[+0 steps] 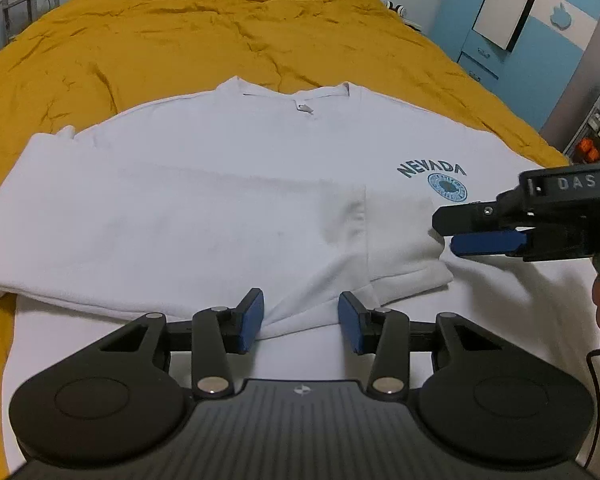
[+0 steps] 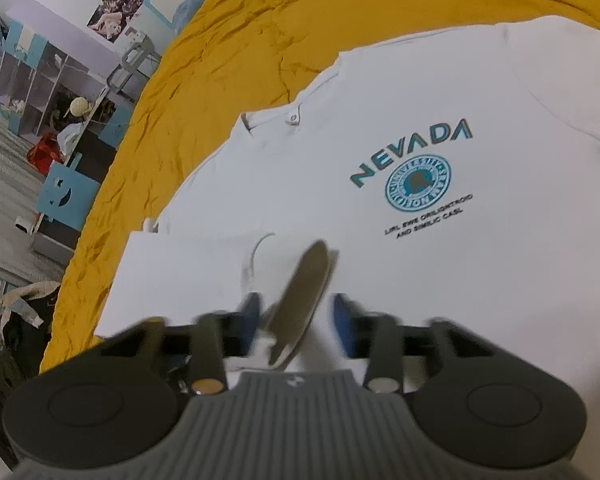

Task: Fold small clothes

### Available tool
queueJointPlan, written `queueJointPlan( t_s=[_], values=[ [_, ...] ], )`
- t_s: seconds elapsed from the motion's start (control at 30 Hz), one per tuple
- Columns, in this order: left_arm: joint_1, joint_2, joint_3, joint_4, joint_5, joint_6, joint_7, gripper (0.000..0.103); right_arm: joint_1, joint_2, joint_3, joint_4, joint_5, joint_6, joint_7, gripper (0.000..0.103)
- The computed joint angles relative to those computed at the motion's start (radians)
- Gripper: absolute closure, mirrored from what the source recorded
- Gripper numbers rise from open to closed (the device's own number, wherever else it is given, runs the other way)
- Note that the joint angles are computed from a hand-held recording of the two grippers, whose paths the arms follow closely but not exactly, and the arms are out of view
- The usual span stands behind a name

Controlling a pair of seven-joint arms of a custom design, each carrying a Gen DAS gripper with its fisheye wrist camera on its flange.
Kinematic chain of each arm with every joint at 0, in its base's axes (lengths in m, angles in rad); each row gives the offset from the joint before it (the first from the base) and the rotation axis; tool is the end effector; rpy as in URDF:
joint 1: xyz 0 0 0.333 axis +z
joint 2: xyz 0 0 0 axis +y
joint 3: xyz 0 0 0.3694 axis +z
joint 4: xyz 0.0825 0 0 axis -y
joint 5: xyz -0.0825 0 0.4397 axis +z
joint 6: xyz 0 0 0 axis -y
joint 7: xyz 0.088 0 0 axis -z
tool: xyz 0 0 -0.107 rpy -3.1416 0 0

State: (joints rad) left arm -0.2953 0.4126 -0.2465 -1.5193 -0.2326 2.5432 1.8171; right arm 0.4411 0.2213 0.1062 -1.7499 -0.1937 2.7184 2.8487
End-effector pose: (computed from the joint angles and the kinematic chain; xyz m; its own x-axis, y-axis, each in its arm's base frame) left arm 0.7006 -0.3772 0.5304 -0.5913 -0.7884 0.1695 -0.6964 0.3933 -0.6002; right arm 0.6281 0.3825 0.5615 -0.3494 -0.7233 -0.5956 -0.7054 0.6214 -0.3410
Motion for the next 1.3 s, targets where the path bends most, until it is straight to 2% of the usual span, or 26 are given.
queueJointPlan(
  t_s=[0.13,0.2,0.27,0.37,0.4,0.53,0.73,0.93,1.1,1.17,1.3],
  values=[
    [0.031,-0.023,-0.023,-0.031,-0.083,0.052,0.001,0.053,-0.027,0.024,0.029,0.000,0.096,0.038,-0.054,0.062],
    [0.037,-0.038,-0.017,-0.044,-0.110,0.074,-0.031,0.053,-0.026,0.041,0.029,0.003,0.117,0.070,-0.055,0.064],
    [0.033,-0.054,0.002,-0.058,-0.108,0.100,-0.086,0.053,-0.013,0.056,0.016,0.011,0.104,0.090,-0.036,0.075],
    [0.037,-0.073,0.023,-0.082,-0.096,0.145,-0.148,0.053,0.000,0.083,0.005,0.053,0.079,0.051,-0.030,0.096],
    [0.041,-0.079,0.028,-0.091,-0.092,0.159,-0.166,0.053,0.006,0.087,0.000,0.063,0.067,0.047,-0.026,0.099],
    [0.069,-0.101,0.035,-0.130,-0.105,0.207,-0.216,0.053,0.035,0.099,-0.025,0.133,-0.030,-0.006,-0.044,0.101],
    [0.101,-0.131,0.058,-0.182,-0.103,0.263,-0.305,0.053,0.035,0.177,-0.011,0.360,-0.069,-0.147,-0.229,0.102],
    [0.114,-0.149,0.097,-0.212,-0.061,0.308,-0.428,0.053,0.035,0.297,-0.012,0.652,-0.024,-0.187,-0.378,0.102],
    [0.132,-0.143,0.102,-0.210,-0.035,0.311,-0.491,0.053,0.063,0.413,-0.061,0.926,-0.024,-0.236,-0.447,0.102],
    [0.146,-0.140,0.092,-0.211,-0.043,0.310,-0.483,0.053,0.067,0.411,-0.085,0.946,-0.029,-0.226,-0.442,0.102],
    [0.160,-0.114,0.080,-0.177,-0.052,0.290,-0.468,0.053,0.064,0.285,-0.128,0.764,-0.068,-0.149,-0.364,0.102]
  ],
)
